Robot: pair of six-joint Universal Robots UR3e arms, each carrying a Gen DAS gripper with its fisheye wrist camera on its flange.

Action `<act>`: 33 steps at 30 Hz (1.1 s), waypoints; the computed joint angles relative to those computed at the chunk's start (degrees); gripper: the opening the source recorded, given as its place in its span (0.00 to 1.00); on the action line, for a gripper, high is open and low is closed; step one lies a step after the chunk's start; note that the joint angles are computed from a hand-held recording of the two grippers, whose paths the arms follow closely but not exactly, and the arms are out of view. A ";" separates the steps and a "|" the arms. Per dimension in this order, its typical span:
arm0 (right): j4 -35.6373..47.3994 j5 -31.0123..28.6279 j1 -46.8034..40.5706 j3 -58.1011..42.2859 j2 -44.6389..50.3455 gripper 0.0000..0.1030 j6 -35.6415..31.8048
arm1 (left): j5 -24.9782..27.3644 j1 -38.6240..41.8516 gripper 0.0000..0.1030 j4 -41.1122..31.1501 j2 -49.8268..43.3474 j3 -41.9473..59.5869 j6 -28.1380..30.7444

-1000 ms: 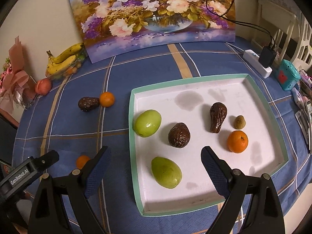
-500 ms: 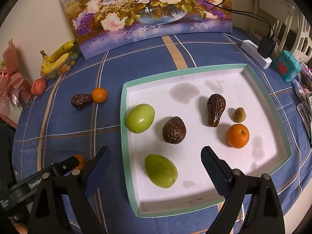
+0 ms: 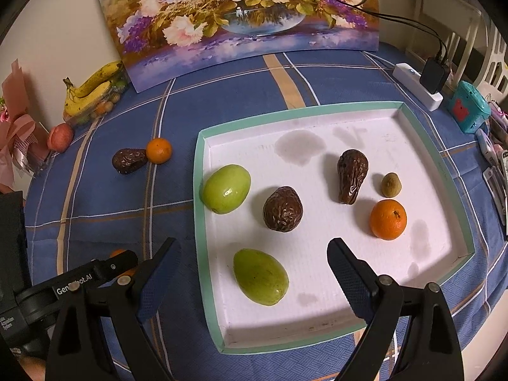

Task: Organize fruits
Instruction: 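Grasp a mandarin with the left tool while the right tool grasps a small yellow-brown fruit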

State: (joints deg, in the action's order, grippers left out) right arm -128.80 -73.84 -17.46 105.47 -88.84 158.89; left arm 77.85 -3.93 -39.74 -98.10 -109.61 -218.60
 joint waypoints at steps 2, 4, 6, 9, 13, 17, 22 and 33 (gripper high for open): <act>0.02 -0.29 0.21 -0.08 0.19 0.90 -0.04 | -0.66 0.82 0.34 0.19 1.24 -1.21 -0.58; 0.31 -0.37 0.49 -0.24 0.40 0.90 -0.48 | -0.11 1.71 0.34 -0.06 3.10 -2.81 -1.44; 0.51 -0.52 1.07 -0.44 0.67 0.90 -0.85 | 0.44 2.91 0.34 -0.16 5.35 -4.58 -2.13; 1.09 -0.61 2.39 -0.74 1.19 0.90 -1.65 | 4.31 3.51 0.34 -1.49 9.51 -6.26 -3.37; 1.78 -0.80 4.91 -1.22 2.43 0.90 -2.95 | 11.19 2.31 0.34 -3.29 13.71 -6.29 -4.53; 3.32 2.08 6.11 -1.30 2.50 0.90 -4.00 | 12.03 4.24 0.34 -3.89 17.07 -8.82 -4.44; 6.66 5.76 7.67 -1.57 3.25 0.90 -5.67 | 12.23 6.95 0.34 -3.26 20.86 -12.03 -6.03; 1.90 5.14 11.09 0.20 3.36 0.79 -5.52 | 12.00 8.30 0.34 -2.42 22.63 -14.04 -7.94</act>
